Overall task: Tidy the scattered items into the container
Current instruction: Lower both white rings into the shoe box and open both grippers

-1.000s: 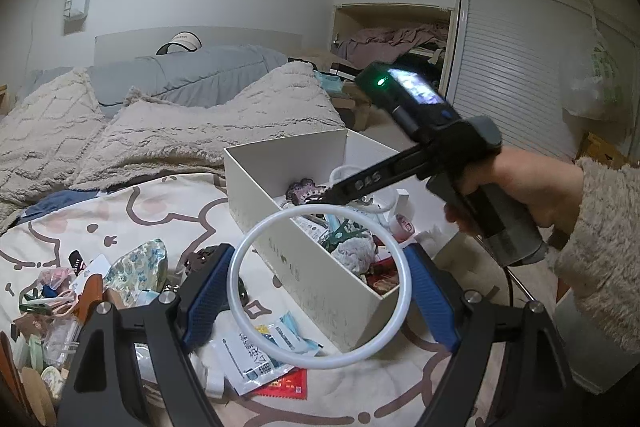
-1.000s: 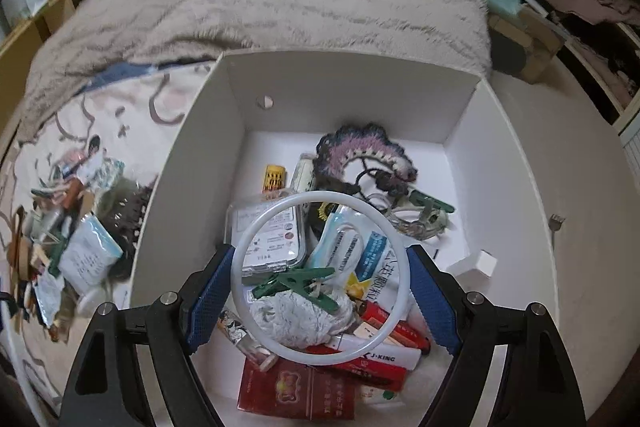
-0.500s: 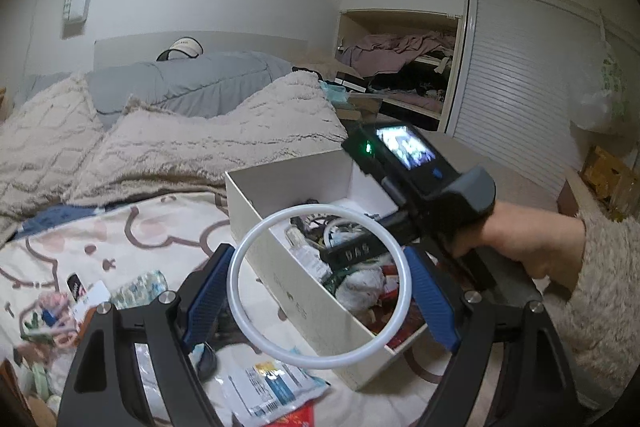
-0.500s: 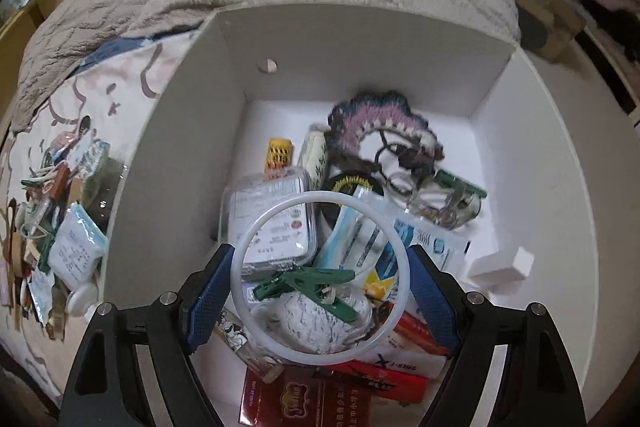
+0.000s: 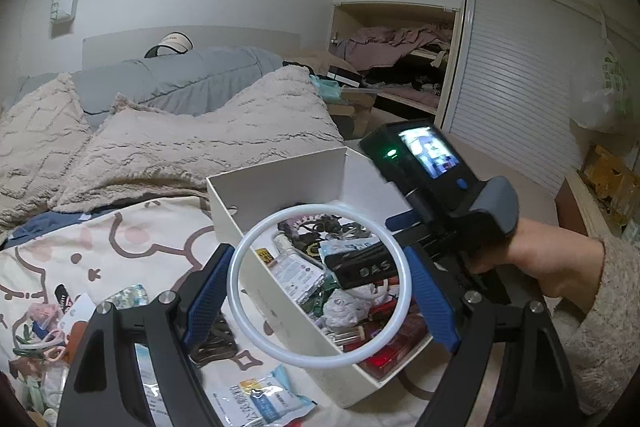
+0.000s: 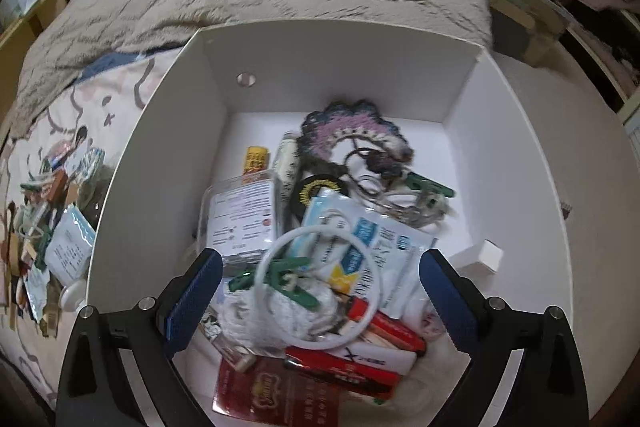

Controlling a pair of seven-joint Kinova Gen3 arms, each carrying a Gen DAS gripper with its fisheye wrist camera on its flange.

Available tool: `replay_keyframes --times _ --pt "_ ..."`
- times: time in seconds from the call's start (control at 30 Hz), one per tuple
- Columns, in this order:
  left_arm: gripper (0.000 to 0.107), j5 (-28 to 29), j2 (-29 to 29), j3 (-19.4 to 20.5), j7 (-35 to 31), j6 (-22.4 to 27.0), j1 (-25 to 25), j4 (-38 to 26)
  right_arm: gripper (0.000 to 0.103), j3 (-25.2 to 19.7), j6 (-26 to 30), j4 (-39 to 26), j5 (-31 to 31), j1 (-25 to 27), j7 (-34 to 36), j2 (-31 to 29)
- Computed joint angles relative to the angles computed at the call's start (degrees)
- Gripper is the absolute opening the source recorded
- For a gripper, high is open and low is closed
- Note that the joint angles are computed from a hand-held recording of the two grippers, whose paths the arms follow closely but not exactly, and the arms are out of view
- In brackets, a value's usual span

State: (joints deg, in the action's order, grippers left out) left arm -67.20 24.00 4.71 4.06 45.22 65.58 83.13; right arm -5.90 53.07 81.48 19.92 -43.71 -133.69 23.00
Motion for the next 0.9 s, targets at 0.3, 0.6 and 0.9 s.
replay_keyframes --times 0.3,0.6,0.9 --pt "0.085 6.92 3.84 -0.58 -9.34 -2.15 -2.18 -7.67 0.098 -0.10 -10.84 13.23 6.27 1.44 -8.23 -9.19" --pt "0.085 20.40 9.35 -0.40 -23.12 -1.97 -5.71 -18.18 0.098 -2.06 -12.11 17.50 10.96 2.71 -10.64 -12.37" --pt "0.085 33.85 16.87 0.15 -35.82 5.66 -8.43 -32.43 0.099 -4.25 -13.31 20.61 11.08 4.46 -8.31 -14.78"
